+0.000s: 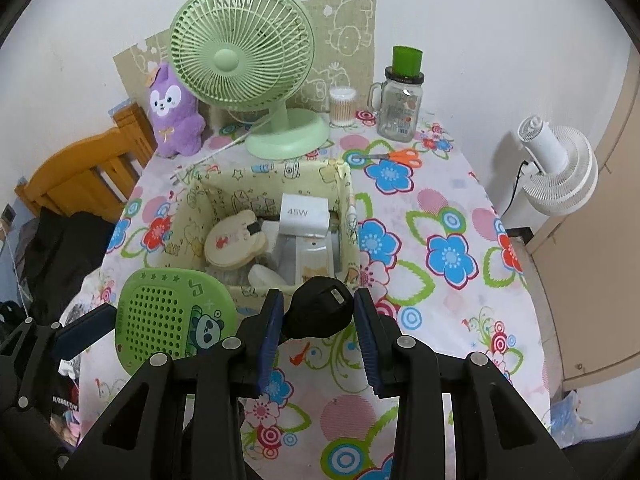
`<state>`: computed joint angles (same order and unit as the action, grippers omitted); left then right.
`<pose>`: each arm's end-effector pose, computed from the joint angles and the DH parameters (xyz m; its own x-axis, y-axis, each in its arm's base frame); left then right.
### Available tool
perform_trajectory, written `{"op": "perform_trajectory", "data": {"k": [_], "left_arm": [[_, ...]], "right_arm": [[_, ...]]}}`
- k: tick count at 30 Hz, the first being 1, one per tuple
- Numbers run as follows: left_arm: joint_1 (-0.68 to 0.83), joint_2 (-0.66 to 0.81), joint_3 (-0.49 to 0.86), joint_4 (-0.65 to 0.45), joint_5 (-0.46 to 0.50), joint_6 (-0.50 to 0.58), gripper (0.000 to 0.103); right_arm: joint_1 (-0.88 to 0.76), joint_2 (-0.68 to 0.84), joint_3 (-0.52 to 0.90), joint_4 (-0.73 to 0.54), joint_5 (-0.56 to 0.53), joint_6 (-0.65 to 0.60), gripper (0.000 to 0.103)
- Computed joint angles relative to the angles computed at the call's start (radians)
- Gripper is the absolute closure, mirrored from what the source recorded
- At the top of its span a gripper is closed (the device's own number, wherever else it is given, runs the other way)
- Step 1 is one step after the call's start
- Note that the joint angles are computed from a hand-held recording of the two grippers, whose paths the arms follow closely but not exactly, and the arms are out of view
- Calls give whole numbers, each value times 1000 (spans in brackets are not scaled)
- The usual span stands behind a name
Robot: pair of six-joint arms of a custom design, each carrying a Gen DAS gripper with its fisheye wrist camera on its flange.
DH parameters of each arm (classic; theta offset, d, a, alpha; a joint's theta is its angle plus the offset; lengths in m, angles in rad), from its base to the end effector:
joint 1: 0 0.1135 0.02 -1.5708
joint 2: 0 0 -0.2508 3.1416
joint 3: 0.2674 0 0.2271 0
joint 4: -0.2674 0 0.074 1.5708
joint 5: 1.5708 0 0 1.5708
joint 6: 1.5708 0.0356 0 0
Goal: Organize rigid objects
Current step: 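Carry the speaker with the left tool while the right tool carries the key fob to the box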
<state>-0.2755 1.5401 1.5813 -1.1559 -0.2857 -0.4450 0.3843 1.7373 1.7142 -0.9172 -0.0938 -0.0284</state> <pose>0.2686 -0.0655 0.3361 -0.8407 -0.1915 -0.5065 -0.2441 0.9690 0.0388 0.3199 0.1330 0.3274 -0.7365 -0.3283 -0.5915 -0.4455 0.8933 0.0589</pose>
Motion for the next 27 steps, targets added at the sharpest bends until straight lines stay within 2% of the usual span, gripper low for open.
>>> {"op": "perform_trajectory", "data": {"k": [15, 27], "left_arm": [[131, -7, 16, 51, 106, 174, 9], [181, 76, 73, 67, 111, 191, 9]], "right_arm": [[73, 74, 142, -56, 77, 100, 64], [80, 223, 328, -127, 59, 104, 64]]}}
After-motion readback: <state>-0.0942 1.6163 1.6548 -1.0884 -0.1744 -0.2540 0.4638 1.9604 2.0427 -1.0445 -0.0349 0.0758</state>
